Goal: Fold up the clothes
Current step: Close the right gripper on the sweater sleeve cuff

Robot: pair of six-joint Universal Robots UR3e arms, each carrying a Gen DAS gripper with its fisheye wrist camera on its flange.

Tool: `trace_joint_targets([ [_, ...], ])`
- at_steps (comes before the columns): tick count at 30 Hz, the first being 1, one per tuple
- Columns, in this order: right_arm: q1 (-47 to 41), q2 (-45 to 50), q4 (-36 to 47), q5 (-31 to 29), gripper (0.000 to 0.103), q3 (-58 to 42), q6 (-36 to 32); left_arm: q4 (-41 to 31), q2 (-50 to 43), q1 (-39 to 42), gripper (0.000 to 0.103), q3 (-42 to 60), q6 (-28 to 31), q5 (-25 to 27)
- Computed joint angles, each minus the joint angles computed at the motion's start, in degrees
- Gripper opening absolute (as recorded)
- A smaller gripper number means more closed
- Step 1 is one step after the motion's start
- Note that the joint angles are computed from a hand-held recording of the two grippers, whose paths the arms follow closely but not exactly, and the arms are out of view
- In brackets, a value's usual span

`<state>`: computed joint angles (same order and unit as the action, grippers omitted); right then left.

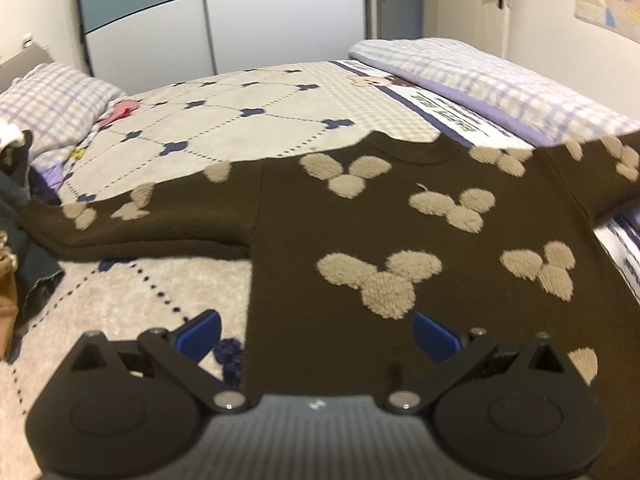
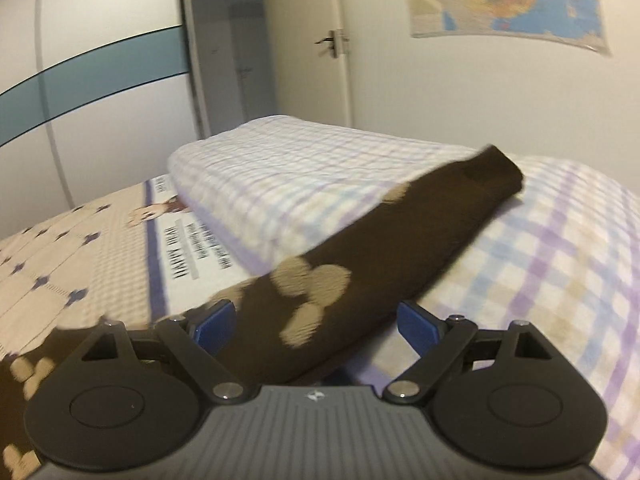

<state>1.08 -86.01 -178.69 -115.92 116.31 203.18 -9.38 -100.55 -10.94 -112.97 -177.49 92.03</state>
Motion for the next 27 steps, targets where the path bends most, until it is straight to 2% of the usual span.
trace_joint_targets([
  [5,-6.68,0.76,-5.28,2.62,0.091,2.61,1.35,-0.77,0.63,0.41,0.103,-1.22,3.59,-2.6],
  [11,-15.3,0.25,-15.17,9.71,0.089,9.09,0.58,8.93,-0.7,0.33,0.103,-5.42,7.28,-5.19],
  [16,-19.32,3.39,-22.78,14.25,0.085,11.21,2.93,11.88,-2.74,-0.16,0.103,-4.89,7.14,-6.37],
  [19,-19.12,7.52,-27.92,13.45,0.07,10.29,2.86,13.36,-3.83,-0.6,0.103,-4.85,7.65,-6.01],
  [21,-18.8,9.68,-29.42,13.08,0.051,9.15,2.04,14.12,-4.59,-1.07,0.103,-4.7,8.22,-5.0],
  [22,-18.57,10.63,-29.33,12.77,0.045,8.31,1.82,14.37,-4.92,-1.28,0.103,-4.6,8.46,-4.42],
  [24,-18.17,12.33,-29.63,12.18,0.02,7.16,1.71,14.62,-5.3,-1.41,0.103,-4.43,8.62,-3.61],
  [27,-17.42,13.03,-32.35,12.55,0.013,7.33,1.97,14.6,-5.28,-0.93,0.103,-4.44,8.49,-3.67],
])
